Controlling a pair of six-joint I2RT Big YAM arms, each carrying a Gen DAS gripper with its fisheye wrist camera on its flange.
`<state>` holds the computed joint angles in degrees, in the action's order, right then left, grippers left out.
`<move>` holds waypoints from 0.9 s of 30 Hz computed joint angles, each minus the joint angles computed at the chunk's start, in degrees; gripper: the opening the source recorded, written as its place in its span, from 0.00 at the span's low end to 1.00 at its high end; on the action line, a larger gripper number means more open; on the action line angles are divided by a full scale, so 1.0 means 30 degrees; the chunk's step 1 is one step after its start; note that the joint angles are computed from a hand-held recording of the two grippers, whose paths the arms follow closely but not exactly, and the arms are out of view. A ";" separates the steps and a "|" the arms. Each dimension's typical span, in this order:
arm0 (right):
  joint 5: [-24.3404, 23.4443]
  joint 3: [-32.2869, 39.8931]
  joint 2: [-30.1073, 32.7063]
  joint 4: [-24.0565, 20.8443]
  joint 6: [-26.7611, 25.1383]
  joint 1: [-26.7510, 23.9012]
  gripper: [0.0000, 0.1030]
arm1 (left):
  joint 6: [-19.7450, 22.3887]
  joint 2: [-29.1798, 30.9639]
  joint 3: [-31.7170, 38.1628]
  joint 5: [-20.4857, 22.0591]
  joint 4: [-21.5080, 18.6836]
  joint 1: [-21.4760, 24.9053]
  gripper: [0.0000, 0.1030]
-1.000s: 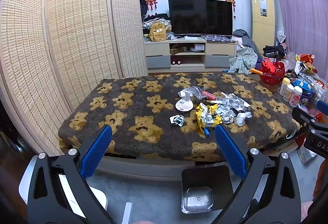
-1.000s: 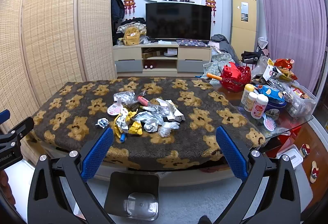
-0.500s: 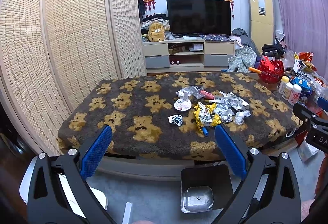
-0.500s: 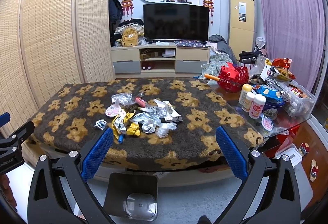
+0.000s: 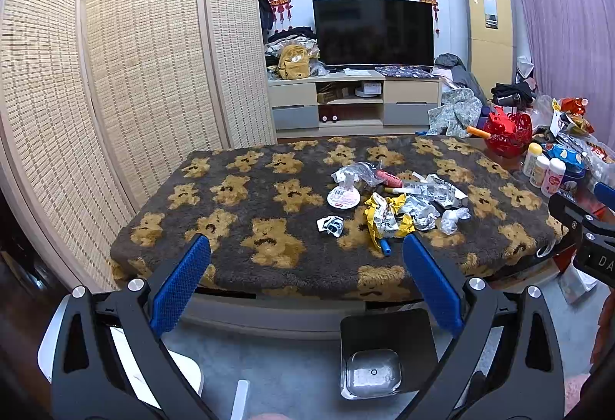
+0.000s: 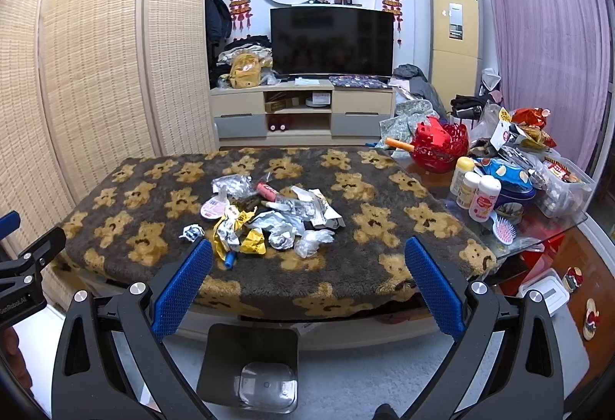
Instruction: Collect trash
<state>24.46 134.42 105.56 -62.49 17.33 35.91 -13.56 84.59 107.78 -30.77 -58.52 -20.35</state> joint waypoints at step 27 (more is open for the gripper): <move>0.0060 -0.0469 -0.0155 -0.0090 0.0164 -0.0368 0.97 | 0.0001 0.0062 -0.0190 0.0202 -0.0082 0.0079 0.92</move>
